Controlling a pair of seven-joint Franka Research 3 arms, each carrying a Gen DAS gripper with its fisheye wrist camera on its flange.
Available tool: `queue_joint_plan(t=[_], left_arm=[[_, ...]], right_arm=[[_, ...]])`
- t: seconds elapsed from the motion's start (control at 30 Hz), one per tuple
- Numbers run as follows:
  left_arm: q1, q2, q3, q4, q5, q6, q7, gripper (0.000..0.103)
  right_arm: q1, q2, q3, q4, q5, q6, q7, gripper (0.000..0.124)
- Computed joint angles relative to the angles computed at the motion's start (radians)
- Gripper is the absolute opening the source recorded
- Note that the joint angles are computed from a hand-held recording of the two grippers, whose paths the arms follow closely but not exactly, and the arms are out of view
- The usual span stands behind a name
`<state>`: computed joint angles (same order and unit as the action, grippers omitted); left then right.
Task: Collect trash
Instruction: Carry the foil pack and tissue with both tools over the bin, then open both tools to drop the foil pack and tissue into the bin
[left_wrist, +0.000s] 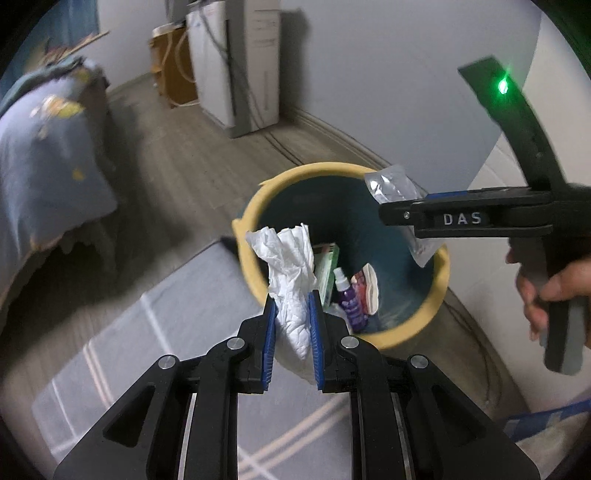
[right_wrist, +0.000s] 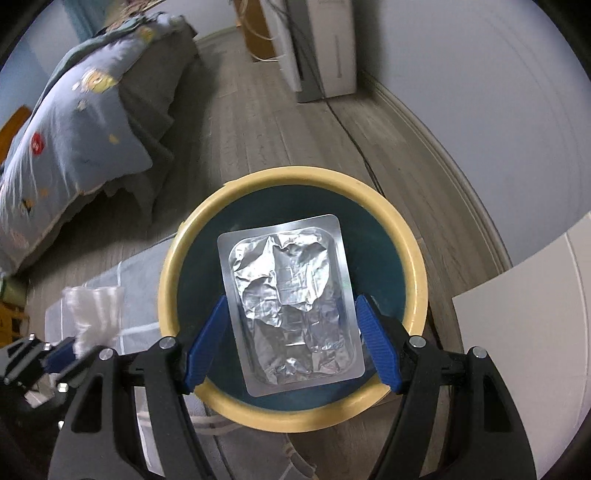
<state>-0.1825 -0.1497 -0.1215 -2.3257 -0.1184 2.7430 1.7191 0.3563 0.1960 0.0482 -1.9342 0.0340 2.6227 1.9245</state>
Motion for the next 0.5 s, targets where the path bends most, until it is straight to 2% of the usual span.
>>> queue_joint_plan(t=[0.07, 0.1, 0.13, 0.17, 0.2, 0.23, 0.37, 0.5], left_arm=[[0.009, 0.038, -0.016, 0.026, 0.051, 0.019, -0.034, 0.025], [0.013, 0.049, -0.023, 0.032, 0.073, 0.032, -0.052, 0.034], [0.013, 0.050, -0.023, 0.029, 0.073, 0.046, -0.054, 0.048], [0.012, 0.047, -0.020, 0.021, 0.061, 0.068, -0.048, 0.054], [0.011, 0.051, -0.019, 0.022, 0.055, 0.083, -0.047, 0.063], [0.008, 0.052, -0.017, 0.022, 0.042, 0.092, -0.038, 0.063], [0.008, 0.030, -0.015, 0.006, 0.041, 0.095, -0.025, 0.066], [-0.012, -0.028, 0.014, -0.030, -0.023, 0.087, 0.004, 0.075]], right_arm=[[-0.013, -0.003, 0.005, -0.010, 0.043, 0.019, -0.012, 0.071], [-0.024, -0.005, 0.011, -0.014, 0.078, 0.026, -0.032, 0.071], [-0.034, -0.003, 0.020, -0.016, 0.120, 0.037, -0.058, 0.072], [-0.043, -0.005, 0.027, -0.021, 0.160, 0.050, -0.082, 0.073], [-0.044, -0.003, 0.024, -0.019, 0.170, 0.054, -0.089, 0.080], [-0.042, -0.005, 0.020, -0.022, 0.167, 0.061, -0.088, 0.083], [-0.034, -0.022, 0.007, -0.038, 0.134, 0.061, -0.083, 0.083], [-0.026, -0.061, -0.006, -0.079, 0.055, 0.063, -0.065, 0.084]])
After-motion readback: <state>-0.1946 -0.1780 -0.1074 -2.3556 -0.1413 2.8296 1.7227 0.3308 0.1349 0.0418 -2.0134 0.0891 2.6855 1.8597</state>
